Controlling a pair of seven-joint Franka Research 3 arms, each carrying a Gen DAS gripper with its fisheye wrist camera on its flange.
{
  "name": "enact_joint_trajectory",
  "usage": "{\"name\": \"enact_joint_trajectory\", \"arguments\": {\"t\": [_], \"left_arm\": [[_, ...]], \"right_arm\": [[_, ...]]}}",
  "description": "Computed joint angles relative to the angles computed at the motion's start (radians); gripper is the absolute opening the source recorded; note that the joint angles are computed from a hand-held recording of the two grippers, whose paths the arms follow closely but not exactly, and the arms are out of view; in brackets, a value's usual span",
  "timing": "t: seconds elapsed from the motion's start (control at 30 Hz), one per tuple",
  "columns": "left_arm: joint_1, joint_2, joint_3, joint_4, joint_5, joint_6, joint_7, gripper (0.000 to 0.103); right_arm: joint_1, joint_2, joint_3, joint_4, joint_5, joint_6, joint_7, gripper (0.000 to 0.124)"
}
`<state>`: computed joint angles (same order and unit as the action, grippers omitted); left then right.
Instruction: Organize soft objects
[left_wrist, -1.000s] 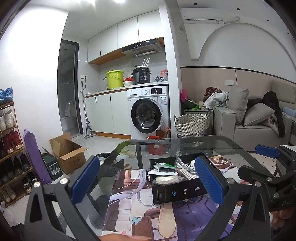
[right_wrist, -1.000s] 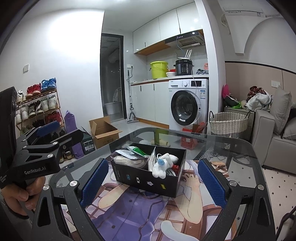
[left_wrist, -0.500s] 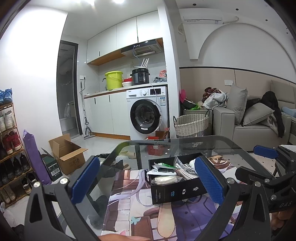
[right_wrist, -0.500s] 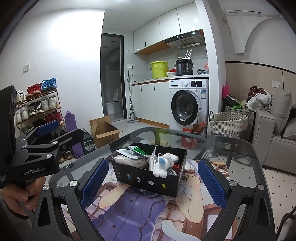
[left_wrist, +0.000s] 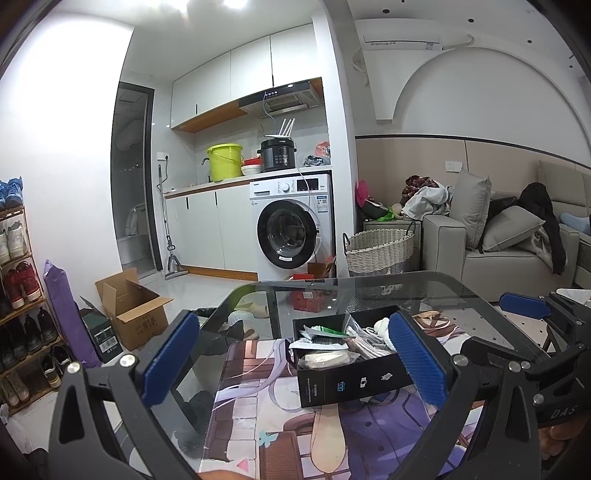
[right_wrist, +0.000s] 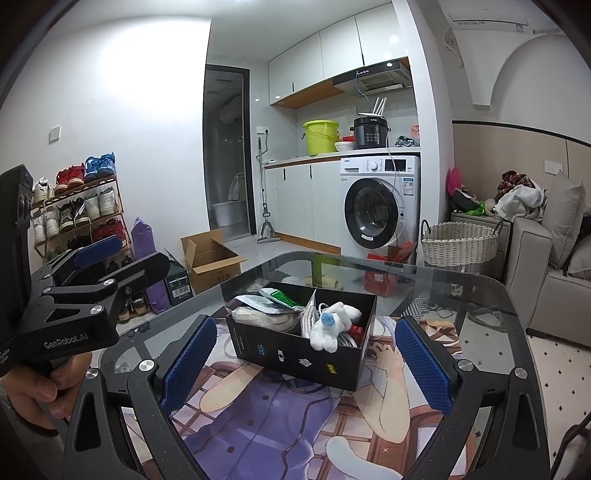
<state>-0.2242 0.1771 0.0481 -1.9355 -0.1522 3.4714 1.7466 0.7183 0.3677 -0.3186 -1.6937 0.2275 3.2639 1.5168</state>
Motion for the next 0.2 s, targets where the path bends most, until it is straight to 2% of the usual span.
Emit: {"name": "enact_joint_trajectory", "arguments": {"t": [0.1, 0.17, 0.2], "left_arm": [[0.005, 0.003, -0.005, 0.002, 0.004, 0.000, -0.003, 0.103], [-0.022, 0.005, 0.015, 0.004, -0.026, 0.001, 0.021, 0.103], [-0.011, 0.005, 0.005, 0.003, -0.015, -0.002, 0.012, 0.103]], "right_arm": [[-0.022, -0.002, 0.028, 0.001, 0.000, -0.002, -0.008, 0.099], [-0.024, -0.002, 0.030, 0.000, 0.002, 0.000, -0.005, 0.099], [-0.013, 0.001, 0.017, 0.002, 0.003, -0.002, -0.001, 0.099]]}}
